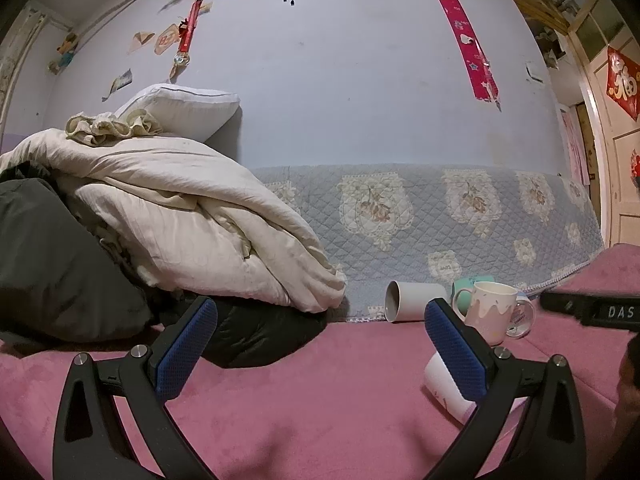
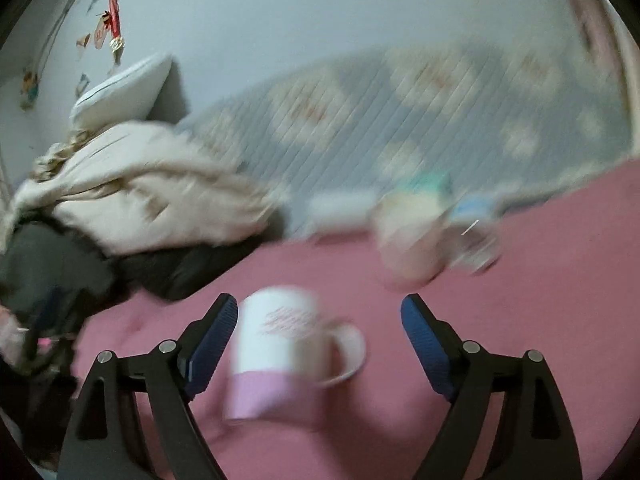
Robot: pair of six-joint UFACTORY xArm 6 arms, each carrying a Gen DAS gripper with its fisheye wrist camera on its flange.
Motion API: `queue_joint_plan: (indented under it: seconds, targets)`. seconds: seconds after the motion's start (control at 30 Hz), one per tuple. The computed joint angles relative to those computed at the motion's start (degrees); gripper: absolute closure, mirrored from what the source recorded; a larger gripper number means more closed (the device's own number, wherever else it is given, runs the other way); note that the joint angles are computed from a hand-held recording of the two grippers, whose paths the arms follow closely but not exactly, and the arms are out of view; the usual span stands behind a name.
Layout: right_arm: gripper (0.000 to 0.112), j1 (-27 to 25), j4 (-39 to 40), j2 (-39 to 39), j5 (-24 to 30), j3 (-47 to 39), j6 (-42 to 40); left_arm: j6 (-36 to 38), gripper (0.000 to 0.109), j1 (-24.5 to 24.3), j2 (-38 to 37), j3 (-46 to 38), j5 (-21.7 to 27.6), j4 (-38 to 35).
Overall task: Flip cup upright
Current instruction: 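Lift the pink-based mug with the right gripper and rotate it upright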
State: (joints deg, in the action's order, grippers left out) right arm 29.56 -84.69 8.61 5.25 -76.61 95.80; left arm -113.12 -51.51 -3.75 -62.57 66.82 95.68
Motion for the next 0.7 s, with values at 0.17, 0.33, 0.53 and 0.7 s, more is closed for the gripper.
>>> queue_joint_plan:
  seconds: [0.17,0.33,0.53,0.7]
  targets:
    - [0.021,2.50,-21.09,-3.34,14.44,2.44,17.65,0.83,0.006,0.29,0.55,-0.57,-0.61,-0.52]
    - [0.020,4.57,-21.72,-4.35,23.85,5.97,24.63,0.53,0.006,2.64,-1.76,-0.52,-9.67,-3.27]
    - [0.010,4.63,-26.94,-6.63,27.16,8.45,32.73,13.85,0.006,9.15,2.77,-9.31,-26.10,-24.84]
    - [0.009,3.95,-24.88,-6.68,27.37,8.49,33.04,31.33,0.006,15.71,13.30,-16.58,-43.78,-54.82]
